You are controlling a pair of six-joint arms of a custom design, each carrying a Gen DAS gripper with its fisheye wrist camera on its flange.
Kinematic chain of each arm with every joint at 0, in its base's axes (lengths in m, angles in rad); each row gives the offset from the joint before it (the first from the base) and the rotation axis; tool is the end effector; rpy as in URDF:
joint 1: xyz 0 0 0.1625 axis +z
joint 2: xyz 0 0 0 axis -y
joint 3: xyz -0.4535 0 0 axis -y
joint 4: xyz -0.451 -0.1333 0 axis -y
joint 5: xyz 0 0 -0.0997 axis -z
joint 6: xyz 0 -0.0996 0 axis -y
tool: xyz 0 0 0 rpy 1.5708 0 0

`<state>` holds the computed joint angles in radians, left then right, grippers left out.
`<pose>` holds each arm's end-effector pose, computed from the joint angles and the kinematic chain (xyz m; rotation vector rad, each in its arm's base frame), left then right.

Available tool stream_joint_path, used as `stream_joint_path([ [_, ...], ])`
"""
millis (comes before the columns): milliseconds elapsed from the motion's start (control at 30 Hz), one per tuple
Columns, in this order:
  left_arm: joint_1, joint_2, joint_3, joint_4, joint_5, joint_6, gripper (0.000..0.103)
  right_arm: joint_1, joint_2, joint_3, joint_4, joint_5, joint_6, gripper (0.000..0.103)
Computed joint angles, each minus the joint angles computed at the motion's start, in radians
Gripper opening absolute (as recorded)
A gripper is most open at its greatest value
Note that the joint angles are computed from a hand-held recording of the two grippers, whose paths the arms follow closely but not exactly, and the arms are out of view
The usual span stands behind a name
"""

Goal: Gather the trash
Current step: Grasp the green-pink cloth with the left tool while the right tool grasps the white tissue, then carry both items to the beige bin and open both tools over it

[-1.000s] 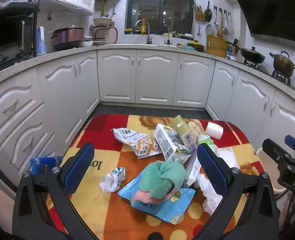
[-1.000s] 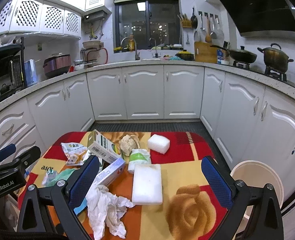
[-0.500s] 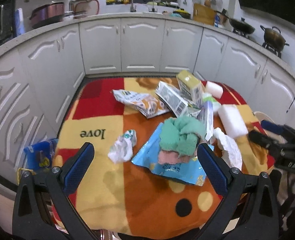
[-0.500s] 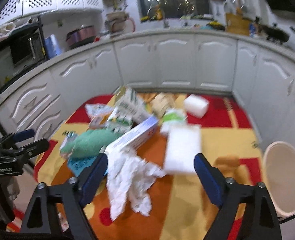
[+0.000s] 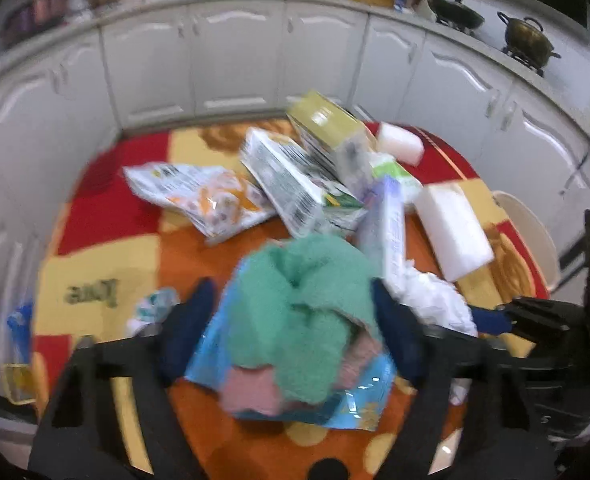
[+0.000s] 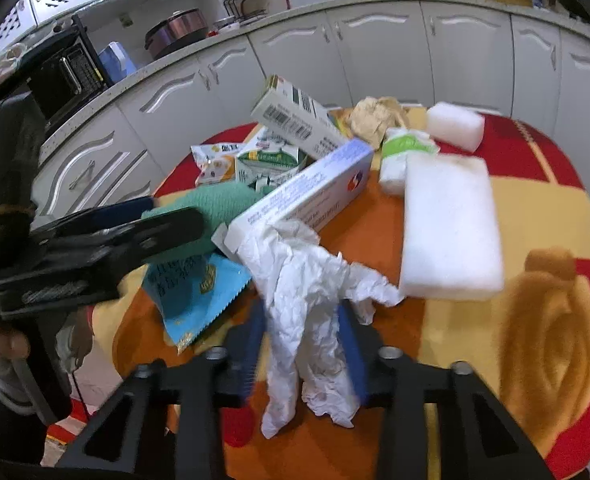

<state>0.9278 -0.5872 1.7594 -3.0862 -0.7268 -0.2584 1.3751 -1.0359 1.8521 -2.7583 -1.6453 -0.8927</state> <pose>-0.2347 -0.6597 -0.0307 0.2744 2.3830 -0.8408 -0.0066 -0.6808 0.1677 0.9574 -2.6938 0.4042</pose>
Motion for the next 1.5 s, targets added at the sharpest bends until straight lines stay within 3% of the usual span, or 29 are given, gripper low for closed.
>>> stream_joint_path([
  [33, 0.006, -0.004, 0.003, -0.016, -0.035, 0.006, 0.057, -0.002, 0.001, -0.001, 0.002, 0.002, 0.000, 0.025],
  [100, 0.002, -0.004, 0.005, -0.034, -0.029, 0.025, 0.040, -0.006, -0.005, 0.001, 0.004, 0.015, 0.000, 0.017],
  [200, -0.007, -0.030, 0.018, -0.018, -0.035, 0.019, 0.031, -0.011, -0.031, 0.006, 0.025, 0.055, -0.003, 0.016],
  [433, -0.047, -0.092, 0.068, -0.057, -0.007, 0.030, 0.029, -0.023, -0.110, 0.015, 0.064, 0.161, -0.002, 0.016],
  [600, -0.082, -0.130, 0.089, -0.080, -0.035, 0.051, 0.029, -0.034, -0.141, 0.019, 0.017, 0.177, 0.014, 0.016],
  [800, -0.113, -0.092, 0.028, -0.074, -0.092, 0.104, 0.029, -0.060, -0.175, -0.001, -0.046, 0.168, 0.064, 0.016],
  [1167, -0.124, 0.157, -0.321, 0.094, -0.271, 0.172, 0.029, -0.143, -0.183, -0.089, -0.148, 0.051, 0.171, 0.016],
  [1500, -0.107, 0.494, -0.847, 0.408, -0.353, 0.138, 0.029, -0.208, -0.126, -0.218, -0.109, -0.021, 0.258, 0.016],
])
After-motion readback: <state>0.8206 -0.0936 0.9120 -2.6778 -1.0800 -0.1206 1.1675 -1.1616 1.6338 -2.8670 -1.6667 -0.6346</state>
